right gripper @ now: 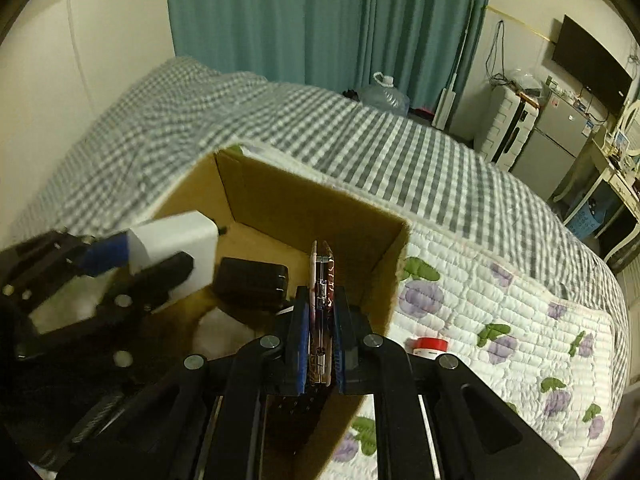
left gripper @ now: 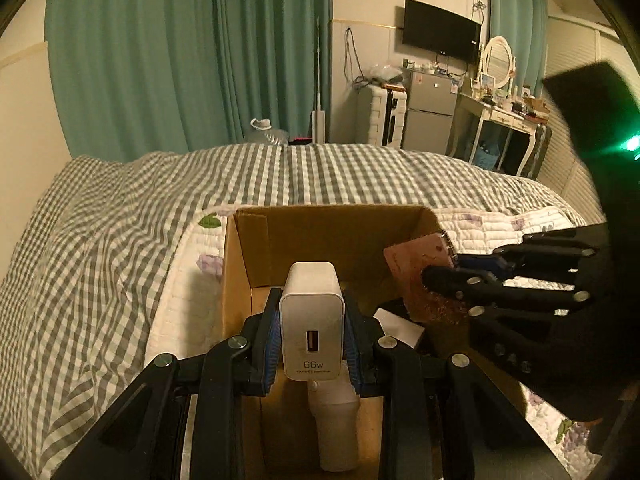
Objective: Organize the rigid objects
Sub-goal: 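Lower the charger and pink card into the box and open both tools, then grasp the red-capped white pill bottle with the left tool while the right tool grasps the blue earbud case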
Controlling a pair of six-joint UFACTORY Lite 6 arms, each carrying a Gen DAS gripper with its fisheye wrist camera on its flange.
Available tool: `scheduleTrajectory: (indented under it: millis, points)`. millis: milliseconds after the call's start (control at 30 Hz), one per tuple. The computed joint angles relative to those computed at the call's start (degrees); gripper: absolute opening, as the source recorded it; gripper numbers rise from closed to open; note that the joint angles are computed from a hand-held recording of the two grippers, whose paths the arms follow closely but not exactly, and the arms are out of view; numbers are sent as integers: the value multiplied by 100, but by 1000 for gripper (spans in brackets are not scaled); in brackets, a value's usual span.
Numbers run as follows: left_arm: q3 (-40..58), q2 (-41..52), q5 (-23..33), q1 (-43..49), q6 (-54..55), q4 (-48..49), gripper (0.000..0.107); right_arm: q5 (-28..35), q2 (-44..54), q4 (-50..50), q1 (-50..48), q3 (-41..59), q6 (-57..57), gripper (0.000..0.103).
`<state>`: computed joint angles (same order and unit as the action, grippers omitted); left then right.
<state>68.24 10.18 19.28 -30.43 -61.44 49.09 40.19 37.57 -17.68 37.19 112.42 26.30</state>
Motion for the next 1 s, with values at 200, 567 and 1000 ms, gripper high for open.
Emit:
scheduleTrajectory:
  millis: [200, 567, 1000]
  points:
    - [35, 142, -52, 120, 310, -368, 28, -331, 284, 694, -197, 18, -371, 11]
    - [167, -356, 980, -645, -569, 470, 54, -1022, -1713, 1406, -772, -1969, -699, 45]
    - [3292, 1840, 2529, -2299, -665, -36, 66, -1043, -4387, 1074, -2328, -4023, -1589, 74]
